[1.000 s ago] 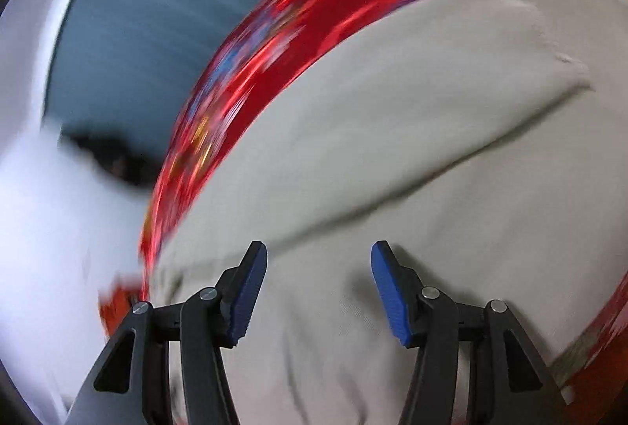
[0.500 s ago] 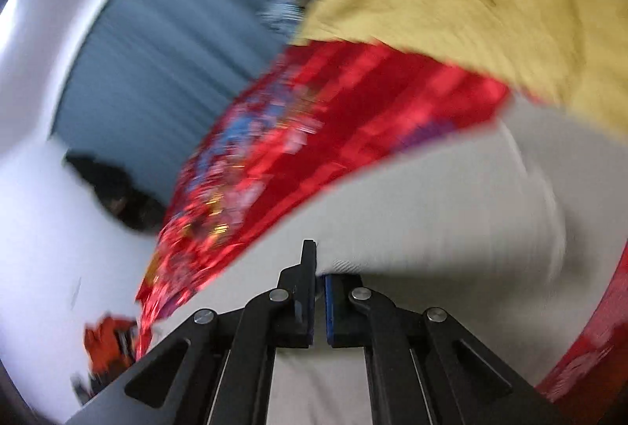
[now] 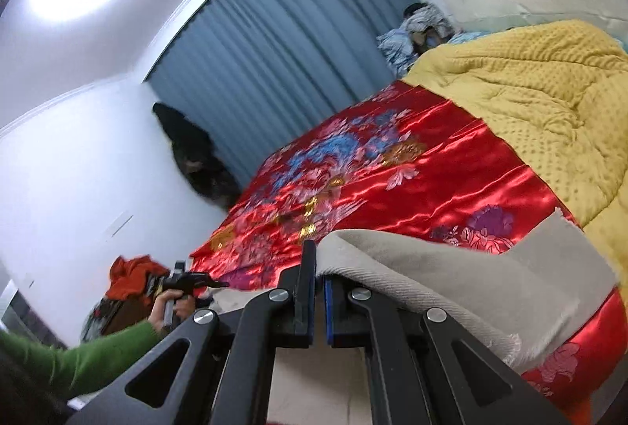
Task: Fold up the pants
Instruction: 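Grasp the trouser waistband with the left tool while the right tool grasps the leg hem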
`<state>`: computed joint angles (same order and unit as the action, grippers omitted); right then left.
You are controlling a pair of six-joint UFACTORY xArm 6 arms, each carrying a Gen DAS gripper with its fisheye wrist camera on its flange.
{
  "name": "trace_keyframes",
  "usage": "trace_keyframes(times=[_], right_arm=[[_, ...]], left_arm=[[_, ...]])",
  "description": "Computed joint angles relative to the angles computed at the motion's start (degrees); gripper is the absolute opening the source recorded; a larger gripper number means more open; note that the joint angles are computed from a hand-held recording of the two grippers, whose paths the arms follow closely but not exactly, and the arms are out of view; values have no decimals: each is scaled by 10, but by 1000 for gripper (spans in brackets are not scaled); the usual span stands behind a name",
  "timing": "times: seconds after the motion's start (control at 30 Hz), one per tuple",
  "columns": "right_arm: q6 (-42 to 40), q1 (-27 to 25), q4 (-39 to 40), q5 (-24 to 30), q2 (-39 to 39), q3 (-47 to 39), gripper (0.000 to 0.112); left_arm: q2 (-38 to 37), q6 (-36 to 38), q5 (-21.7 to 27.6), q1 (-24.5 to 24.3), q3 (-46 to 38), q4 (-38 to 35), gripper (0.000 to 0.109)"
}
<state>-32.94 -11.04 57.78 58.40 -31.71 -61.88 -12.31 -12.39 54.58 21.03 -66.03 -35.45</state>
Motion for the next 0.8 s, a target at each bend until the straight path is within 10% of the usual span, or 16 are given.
trace_keyframes(times=[0.1,0.23,0.43,0.6,0.8], right_arm=[[74,12,-115,8,72,-57,3],[21,4,-20,11,130,-136,3],[9,-55,-33,114,138,-123,4],[76,-52,-226,82,148,-12,4],[63,-57,-187,34,133,31,15]], left_arm=[[-76,42,-31,7,19,-58,4],[-271,65,-55,25,105,-41,5],[-514,-43,116,55,329,45,6],[-574,-100,123,44,408,52,6],[-547,-98,110,22,373,74,6]])
